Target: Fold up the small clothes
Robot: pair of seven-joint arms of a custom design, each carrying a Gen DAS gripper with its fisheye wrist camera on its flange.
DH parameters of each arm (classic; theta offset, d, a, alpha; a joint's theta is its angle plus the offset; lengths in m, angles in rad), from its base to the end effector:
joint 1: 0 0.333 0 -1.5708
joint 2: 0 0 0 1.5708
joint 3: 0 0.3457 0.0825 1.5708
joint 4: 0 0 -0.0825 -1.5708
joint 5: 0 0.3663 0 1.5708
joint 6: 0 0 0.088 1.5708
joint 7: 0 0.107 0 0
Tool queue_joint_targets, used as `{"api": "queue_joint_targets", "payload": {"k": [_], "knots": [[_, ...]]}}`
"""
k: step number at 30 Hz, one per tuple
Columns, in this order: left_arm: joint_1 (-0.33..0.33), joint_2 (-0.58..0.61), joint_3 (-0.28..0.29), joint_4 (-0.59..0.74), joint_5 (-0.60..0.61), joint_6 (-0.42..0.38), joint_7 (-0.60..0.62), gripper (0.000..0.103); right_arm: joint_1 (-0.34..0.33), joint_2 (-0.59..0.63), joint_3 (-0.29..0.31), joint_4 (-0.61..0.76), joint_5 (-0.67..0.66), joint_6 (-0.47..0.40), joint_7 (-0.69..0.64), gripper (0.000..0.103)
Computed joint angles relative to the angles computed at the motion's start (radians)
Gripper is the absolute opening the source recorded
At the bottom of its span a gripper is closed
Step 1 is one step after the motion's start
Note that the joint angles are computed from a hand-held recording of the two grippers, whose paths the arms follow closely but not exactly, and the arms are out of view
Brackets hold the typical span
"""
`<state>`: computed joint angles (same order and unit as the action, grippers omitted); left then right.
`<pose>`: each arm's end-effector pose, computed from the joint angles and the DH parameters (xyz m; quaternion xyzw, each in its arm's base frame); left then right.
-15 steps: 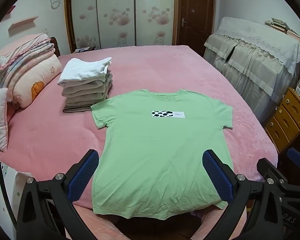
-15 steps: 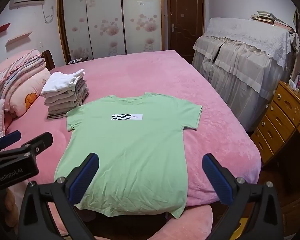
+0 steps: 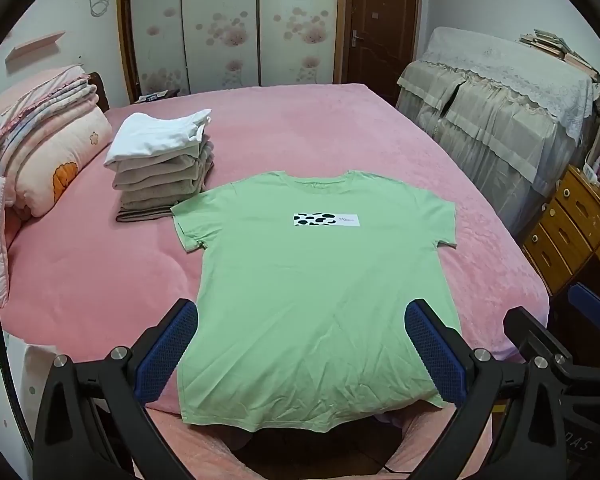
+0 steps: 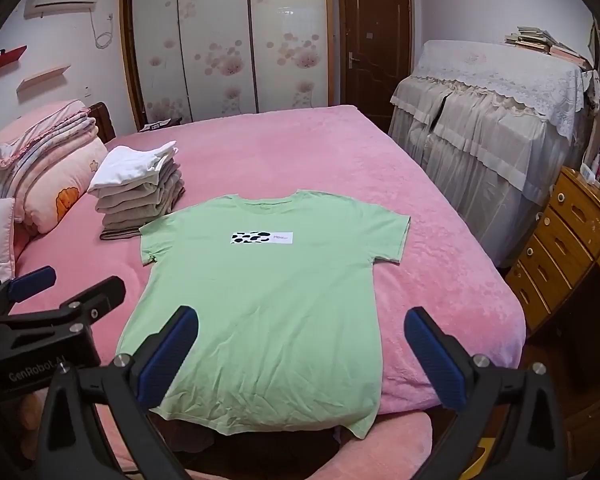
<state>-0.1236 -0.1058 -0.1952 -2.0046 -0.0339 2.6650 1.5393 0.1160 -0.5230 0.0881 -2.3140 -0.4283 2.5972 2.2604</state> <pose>0.5276 -0.1788 0.6283 -0.5616 0.7386 -0.3074 0.2111 0.4006 0.1011 0.6605 -0.5717 0.7015 -0.3091 0.2926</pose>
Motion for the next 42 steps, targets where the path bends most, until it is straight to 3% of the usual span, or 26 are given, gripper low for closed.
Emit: {"api": "queue_joint_targets", "payload": {"k": [8, 28, 42], "knots": [[-0.005, 0.005, 0.009, 0.004, -0.056, -0.003, 0.033, 0.103, -0.001, -0.007, 0.0, -0.006, -0.003, 0.0, -0.002, 0.103], [0.001, 0.042, 0.012, 0.025, -0.045, -0.025, 0.013, 0.103, 0.016, 0.044, -0.024, -0.005, 0.054, 0.032, -0.034, 0.103], [-0.009, 0.103, 0.014, 0.077, 0.033, -0.062, -0.028, 0.103, 0.03, 0.1, -0.044, 0.016, 0.097, 0.045, -0.065, 0.103]]}}
